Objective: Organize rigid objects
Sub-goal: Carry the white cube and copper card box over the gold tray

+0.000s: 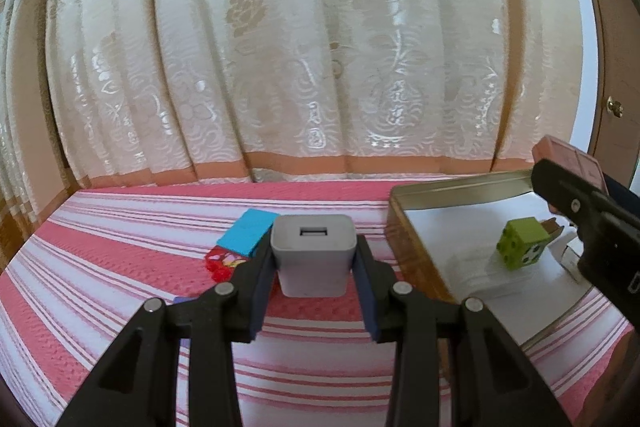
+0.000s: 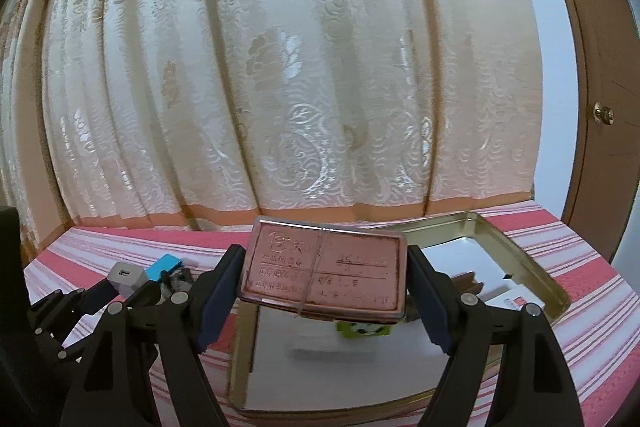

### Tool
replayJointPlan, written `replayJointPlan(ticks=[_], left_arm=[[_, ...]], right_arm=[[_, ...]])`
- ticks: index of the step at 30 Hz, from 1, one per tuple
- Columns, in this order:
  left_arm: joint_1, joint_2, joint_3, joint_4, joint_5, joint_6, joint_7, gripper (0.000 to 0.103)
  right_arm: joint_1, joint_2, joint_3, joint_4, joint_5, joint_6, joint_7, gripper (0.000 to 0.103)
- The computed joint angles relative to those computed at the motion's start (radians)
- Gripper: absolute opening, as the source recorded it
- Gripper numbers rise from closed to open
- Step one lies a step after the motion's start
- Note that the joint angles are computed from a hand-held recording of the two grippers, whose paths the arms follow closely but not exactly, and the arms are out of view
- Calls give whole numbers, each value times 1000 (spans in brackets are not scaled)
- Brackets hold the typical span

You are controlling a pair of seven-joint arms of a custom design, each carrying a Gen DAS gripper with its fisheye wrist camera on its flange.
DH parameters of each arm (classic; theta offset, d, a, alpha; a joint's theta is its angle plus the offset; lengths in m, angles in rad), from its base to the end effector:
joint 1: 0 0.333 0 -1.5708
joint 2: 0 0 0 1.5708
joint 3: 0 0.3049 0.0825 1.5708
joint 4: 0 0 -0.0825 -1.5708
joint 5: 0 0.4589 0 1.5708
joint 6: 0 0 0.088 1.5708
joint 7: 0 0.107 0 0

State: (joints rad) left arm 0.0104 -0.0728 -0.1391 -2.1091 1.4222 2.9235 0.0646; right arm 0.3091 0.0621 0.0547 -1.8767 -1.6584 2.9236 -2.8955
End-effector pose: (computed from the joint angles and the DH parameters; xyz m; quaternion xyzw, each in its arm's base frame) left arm 0.6086 -0.1424 0.4626 -0.6295 0.5800 -0.3351 0.3938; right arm 0.6063 0.2971 0.4948 -0.5925 0.5622 -0.3616 0.4496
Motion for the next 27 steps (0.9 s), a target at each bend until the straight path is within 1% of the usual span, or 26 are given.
replayJointPlan(ticks=[12,22,25,27], left_arm=[[-35,41,-8,46,7,-7,7,37],[-76,88,-10,104,-11,-5,43,37],[-95,98,-12,121,16,-53,29,38],[-102,103,-10,130,10,-62,31,38]], right_arm=[[-35,-17,-15,-19,5,-12,-5,81],[-72,-3,-39,-19,103,-18,-78,81],[-82,0,-47,-20,132,-18,-96,81],[-88,4,-50,-19,165,-17,-125,81]])
